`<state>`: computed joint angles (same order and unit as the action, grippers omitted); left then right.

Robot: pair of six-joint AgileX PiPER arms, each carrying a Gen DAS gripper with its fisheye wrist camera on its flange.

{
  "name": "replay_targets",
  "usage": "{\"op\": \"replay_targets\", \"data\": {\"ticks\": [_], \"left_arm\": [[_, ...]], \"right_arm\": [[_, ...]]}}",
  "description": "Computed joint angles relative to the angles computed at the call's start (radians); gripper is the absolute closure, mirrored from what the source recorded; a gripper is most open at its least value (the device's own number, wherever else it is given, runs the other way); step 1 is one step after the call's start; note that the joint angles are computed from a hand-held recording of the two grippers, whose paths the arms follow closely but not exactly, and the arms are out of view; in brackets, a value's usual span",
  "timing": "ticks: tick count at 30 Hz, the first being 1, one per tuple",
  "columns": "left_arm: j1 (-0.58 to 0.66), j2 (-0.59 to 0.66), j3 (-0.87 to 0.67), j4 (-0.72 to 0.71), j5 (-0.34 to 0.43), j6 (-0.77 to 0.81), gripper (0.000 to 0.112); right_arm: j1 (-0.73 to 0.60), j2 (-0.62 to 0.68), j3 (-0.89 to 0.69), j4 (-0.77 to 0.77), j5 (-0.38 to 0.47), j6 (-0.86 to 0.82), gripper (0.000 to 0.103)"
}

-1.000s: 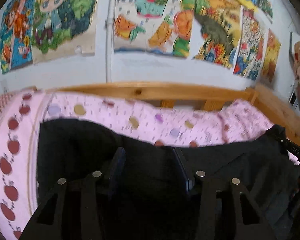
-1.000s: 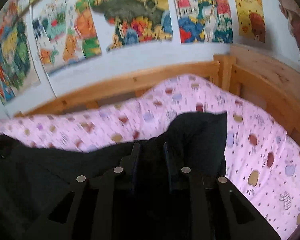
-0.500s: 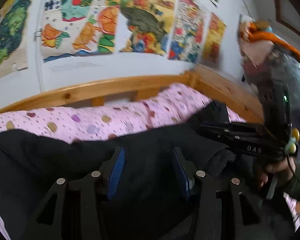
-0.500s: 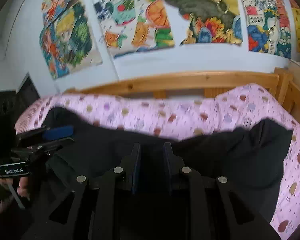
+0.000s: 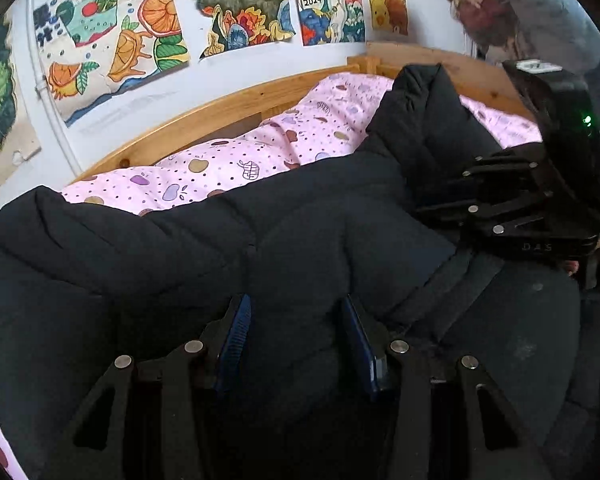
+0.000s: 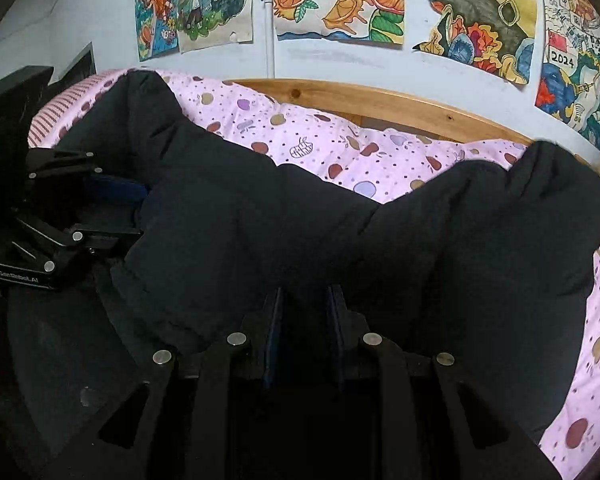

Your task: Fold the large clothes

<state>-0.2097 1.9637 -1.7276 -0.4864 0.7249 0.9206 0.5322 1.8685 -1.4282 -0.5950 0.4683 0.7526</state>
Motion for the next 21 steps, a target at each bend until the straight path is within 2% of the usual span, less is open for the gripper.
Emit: {"op": "replay_targets", "data": {"ticks": [3, 5, 9, 12, 14, 16, 17, 19, 21], "left_arm": [[-0.012, -0.046, 0.079, -0.011, -0.087, 0.019, 0.067], [-0.006, -0.065, 0.09, -0.026, -0.096, 0.022, 0.067], [0.002, -0.104, 0.095, 0.004, -0.093, -0.118, 0.067], [0.007, -0.139, 0.114, 0.019, -0.106, -0.232, 0.065], [0.007, -0.158, 0.125, 0.037, -0.11, -0.293, 0.065], [0.011, -0.185, 0.14, 0.031, -0.099, -0.33, 0.06], [0.014, -0.202, 0.155, 0.026, -0.1, -0.337, 0.057], [0.016, -0.249, 0.189, 0.018, -0.106, -0.357, 0.043], [0.017, -0.3, 0.217, 0.002, -0.108, -0.368, 0.033]], "right_arm": [[0.005, -0.03, 0.048, -0.1, -0.042, 0.105, 0.084], [0.006, -0.059, 0.072, -0.136, -0.059, 0.15, 0.083], [0.04, -0.103, 0.083, -0.211, -0.001, 0.27, 0.08], [0.08, -0.136, 0.104, -0.323, 0.056, 0.41, 0.067], [0.097, -0.147, 0.106, -0.345, 0.089, 0.443, 0.06], [0.106, -0.19, 0.136, -0.339, 0.081, 0.476, 0.055], [0.112, -0.205, 0.145, -0.348, 0.087, 0.493, 0.047], [0.14, -0.239, 0.163, -0.392, 0.113, 0.546, 0.038], [0.177, -0.27, 0.162, -0.418, 0.164, 0.565, 0.033]]}}
